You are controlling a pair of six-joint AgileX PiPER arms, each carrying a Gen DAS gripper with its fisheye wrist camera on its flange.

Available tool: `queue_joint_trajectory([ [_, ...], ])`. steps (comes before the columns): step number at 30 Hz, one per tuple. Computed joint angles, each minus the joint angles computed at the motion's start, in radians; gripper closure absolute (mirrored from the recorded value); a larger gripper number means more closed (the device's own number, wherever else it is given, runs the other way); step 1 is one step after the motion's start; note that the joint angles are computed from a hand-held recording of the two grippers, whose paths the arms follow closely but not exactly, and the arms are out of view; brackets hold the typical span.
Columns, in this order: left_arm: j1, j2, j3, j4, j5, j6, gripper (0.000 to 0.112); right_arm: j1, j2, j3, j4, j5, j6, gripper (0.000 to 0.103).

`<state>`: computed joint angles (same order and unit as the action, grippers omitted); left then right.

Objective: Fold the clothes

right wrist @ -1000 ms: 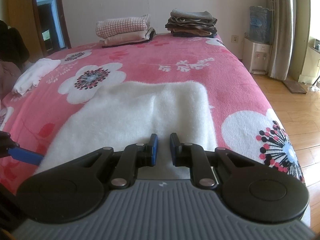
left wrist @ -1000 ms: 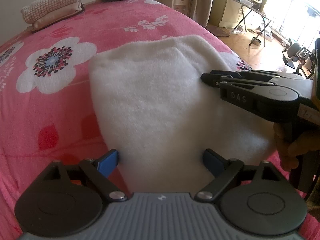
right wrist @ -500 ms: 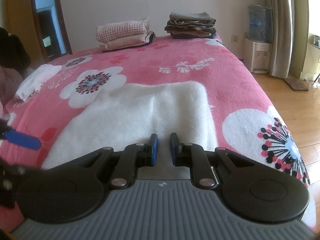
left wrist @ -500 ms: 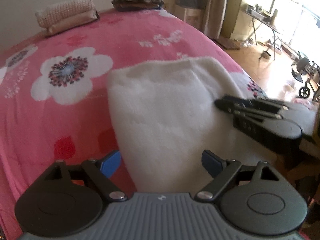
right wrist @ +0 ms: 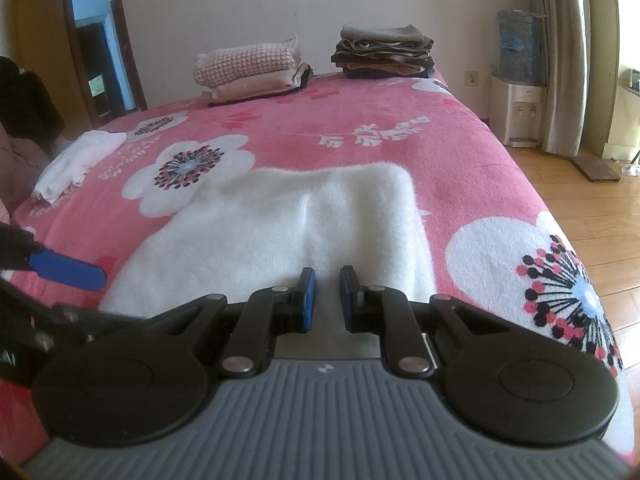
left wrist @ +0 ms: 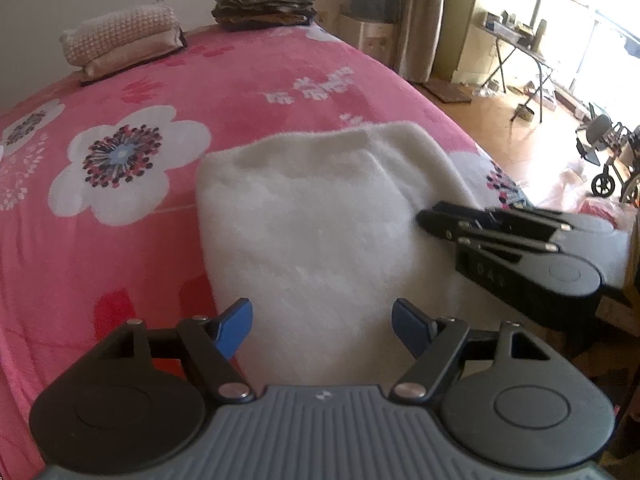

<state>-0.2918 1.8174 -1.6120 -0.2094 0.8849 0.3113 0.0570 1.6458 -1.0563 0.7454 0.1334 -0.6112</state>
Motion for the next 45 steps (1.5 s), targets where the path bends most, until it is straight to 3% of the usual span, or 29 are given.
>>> queue_joint_trajectory([
  [21,-0.023,0.021,-0.031,0.046,0.059,-0.048,0.028,-0.001,0.005,-0.016,-0.083,0.018,0.084,0.09],
  [24,-0.031,0.03,-0.044,0.064,0.071,-0.072,0.026,-0.006,0.012,-0.058,-0.237,0.077,0.241,0.09],
  [27,-0.038,0.035,-0.055,0.08,0.081,-0.09,0.025,-0.012,0.036,-0.166,-0.409,0.221,0.392,0.09],
  [30,-0.042,0.04,-0.063,0.089,0.09,-0.104,0.025,-0.022,0.06,-0.261,-0.42,0.331,0.401,0.079],
  [41,-0.058,0.048,-0.076,0.116,0.102,-0.133,0.023,-0.044,0.174,-0.385,-0.386,0.36,0.335,0.075],
  [45,-0.06,0.043,-0.068,0.12,0.099,-0.135,0.022,-0.04,0.192,-0.457,-0.434,0.424,0.4,0.075],
])
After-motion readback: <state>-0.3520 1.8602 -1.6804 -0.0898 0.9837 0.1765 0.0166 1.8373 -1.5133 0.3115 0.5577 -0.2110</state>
